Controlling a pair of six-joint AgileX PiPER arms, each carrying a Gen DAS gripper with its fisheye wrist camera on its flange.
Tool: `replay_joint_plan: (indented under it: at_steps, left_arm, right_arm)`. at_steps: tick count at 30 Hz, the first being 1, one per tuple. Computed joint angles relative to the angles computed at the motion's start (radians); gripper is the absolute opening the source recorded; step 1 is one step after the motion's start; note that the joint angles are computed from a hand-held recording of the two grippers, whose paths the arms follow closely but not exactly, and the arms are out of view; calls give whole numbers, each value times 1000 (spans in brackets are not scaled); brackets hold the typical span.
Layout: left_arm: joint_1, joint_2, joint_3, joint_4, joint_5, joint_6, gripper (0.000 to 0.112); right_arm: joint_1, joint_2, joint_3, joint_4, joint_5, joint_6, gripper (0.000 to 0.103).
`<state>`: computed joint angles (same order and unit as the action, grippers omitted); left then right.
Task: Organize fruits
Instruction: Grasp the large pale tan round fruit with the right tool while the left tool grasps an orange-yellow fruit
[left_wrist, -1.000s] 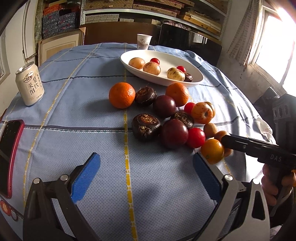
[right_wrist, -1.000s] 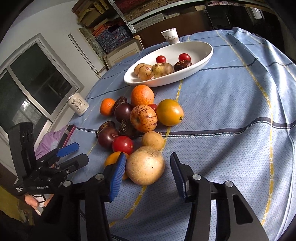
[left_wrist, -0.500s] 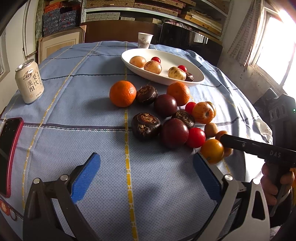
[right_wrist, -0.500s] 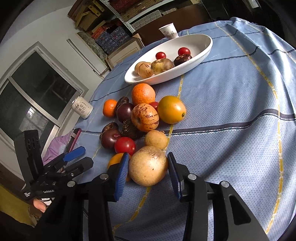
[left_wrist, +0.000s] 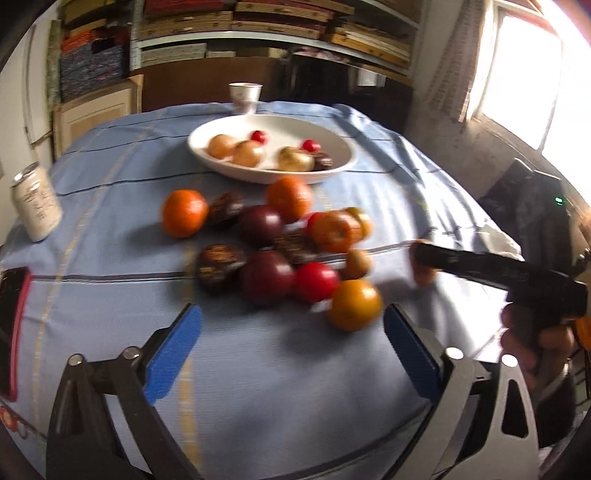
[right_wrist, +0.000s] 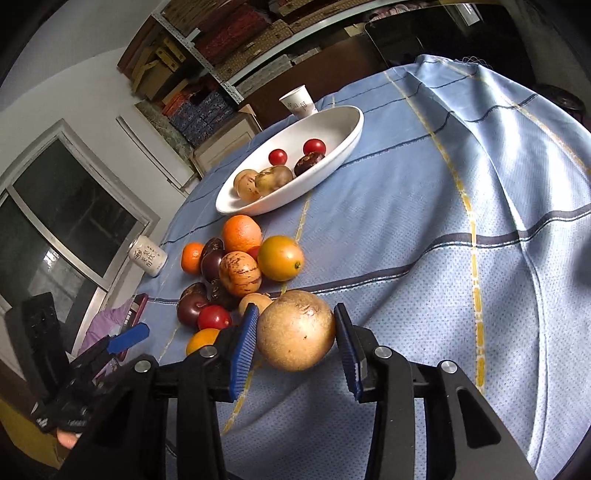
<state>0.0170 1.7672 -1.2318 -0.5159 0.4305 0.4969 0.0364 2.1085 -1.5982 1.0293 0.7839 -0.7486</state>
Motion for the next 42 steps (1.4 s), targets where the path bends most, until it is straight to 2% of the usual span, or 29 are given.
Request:
replay_joint_plan:
  at_steps: [5,9,20,24,29,42]
  left_arm:
    - [-79,65,-86,145,57,-158,60]
    - [-80,122,-161,111,122,-181,47]
    - [-158,192,-278,267,159,-336,41]
    - [-178,221,-325,321,171,-377,36]
    - [-199,230,-337,382,172,-409,36]
    - [-210,276,-403,392,220,-394,37]
  right_arm:
    - [-6,2,6,34,14,-29,42]
    - [-17,7,7,54,29,-35,42]
    - [-30,7,14,87,58,-59,42]
    - [-36,3,22,101,63,-71,42]
    - [-39,8,18,101,69,-60,42]
    - [-39,17,7,96,69,-43,42]
